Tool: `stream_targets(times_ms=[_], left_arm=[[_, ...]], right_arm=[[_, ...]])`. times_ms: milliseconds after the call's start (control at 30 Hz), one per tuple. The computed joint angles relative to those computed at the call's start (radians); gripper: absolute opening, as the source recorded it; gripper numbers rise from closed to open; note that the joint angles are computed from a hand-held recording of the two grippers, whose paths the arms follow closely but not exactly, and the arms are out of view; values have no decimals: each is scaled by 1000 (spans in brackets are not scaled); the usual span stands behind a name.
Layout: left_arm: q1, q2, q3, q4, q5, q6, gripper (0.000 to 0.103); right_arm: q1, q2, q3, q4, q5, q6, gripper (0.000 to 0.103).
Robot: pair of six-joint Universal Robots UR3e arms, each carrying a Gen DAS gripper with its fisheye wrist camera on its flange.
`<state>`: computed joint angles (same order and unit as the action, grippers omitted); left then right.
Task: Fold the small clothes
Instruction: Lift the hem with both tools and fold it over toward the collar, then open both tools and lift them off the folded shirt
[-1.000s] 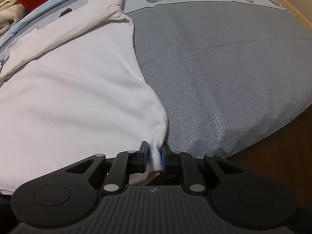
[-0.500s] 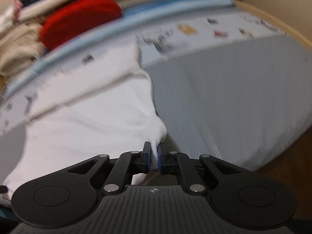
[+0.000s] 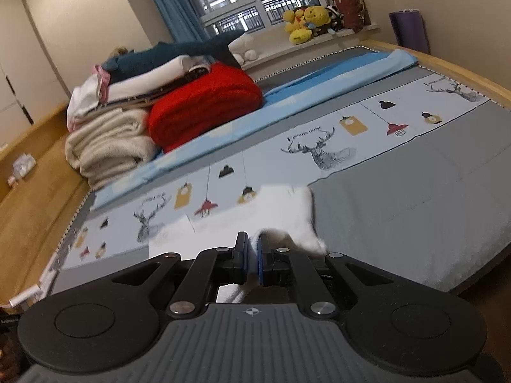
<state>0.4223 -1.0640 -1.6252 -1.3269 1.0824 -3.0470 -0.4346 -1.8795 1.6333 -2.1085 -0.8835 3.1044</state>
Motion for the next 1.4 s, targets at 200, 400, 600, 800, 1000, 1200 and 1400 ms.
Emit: stream_targets(times_ms=[200,400,600,800,1000,1200,1400], left_arm=[[-87,-452,169,243,96,-71,4],[-154,-806,340,337,190,-110,4],[-197,-969,521,266,267,-201,4],[-175,-997,549,237,265,-181,6],[-159,-918,452,261,288,-184,17],[-156,-866,390,275,318,-181,27],[-161,-835,366,269,344,-190,29]], right_arm=[[175,380,-187,-235,-221,110,5],[277,751,-517,-215,-348,83,5],[326,894,-569,-242,-499,122,0],[336,947,-654,-187,-535,161,0],[332,902,-585,-220,-535,151,2],[319,823,-486,-232,-533,139,6],[307,753,-406,-255,-536,116,10]])
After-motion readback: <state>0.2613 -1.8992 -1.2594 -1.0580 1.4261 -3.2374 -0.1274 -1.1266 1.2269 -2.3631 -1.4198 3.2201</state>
